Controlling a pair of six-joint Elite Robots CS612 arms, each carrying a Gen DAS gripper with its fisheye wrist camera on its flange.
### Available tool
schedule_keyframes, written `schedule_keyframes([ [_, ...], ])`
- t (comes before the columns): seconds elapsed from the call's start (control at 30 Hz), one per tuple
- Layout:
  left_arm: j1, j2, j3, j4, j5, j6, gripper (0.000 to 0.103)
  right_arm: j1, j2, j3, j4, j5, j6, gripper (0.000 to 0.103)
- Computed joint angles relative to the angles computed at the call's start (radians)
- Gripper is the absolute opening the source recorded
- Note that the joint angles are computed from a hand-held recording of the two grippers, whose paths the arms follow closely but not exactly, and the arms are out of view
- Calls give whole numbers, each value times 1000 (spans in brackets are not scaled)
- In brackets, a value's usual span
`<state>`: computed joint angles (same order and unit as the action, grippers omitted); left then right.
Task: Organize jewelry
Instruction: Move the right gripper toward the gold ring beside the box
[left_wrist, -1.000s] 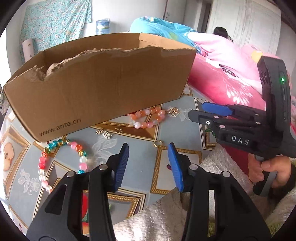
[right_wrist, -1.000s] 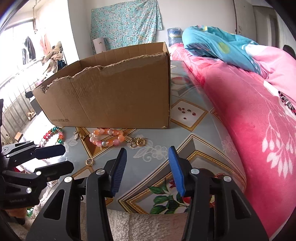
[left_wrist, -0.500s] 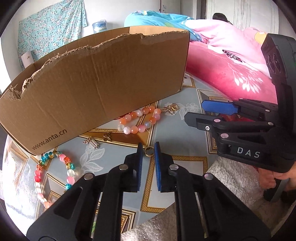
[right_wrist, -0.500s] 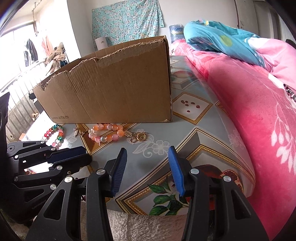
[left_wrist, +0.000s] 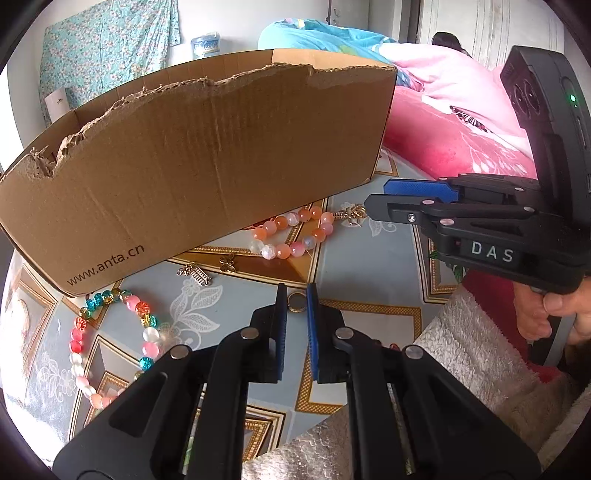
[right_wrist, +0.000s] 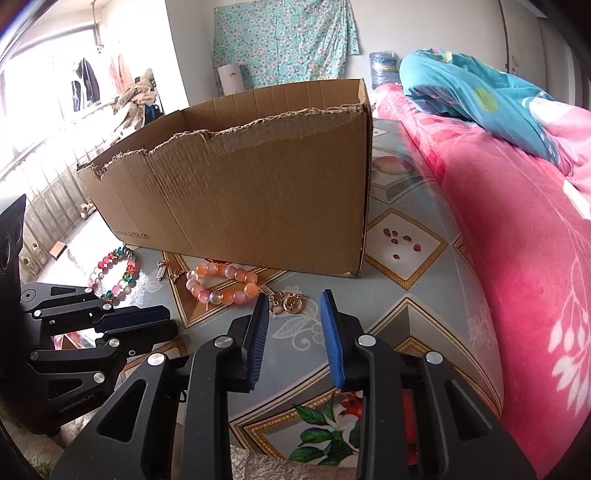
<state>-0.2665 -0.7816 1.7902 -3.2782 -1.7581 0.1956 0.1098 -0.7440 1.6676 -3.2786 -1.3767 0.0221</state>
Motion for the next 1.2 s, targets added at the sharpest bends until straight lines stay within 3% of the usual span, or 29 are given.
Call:
schedule_keyframes([
  [0.43,5,2,0,-9,-19,1,9,13,12,-61,135,-28,-82,10],
  [0.53,7,3,1,-12,-23,-3,9,6,10,-61,142,-2,-65,5],
  [1.2,18,4,-4,-2,-53,-12,8,-5,-32,5,143,0,-16,7],
])
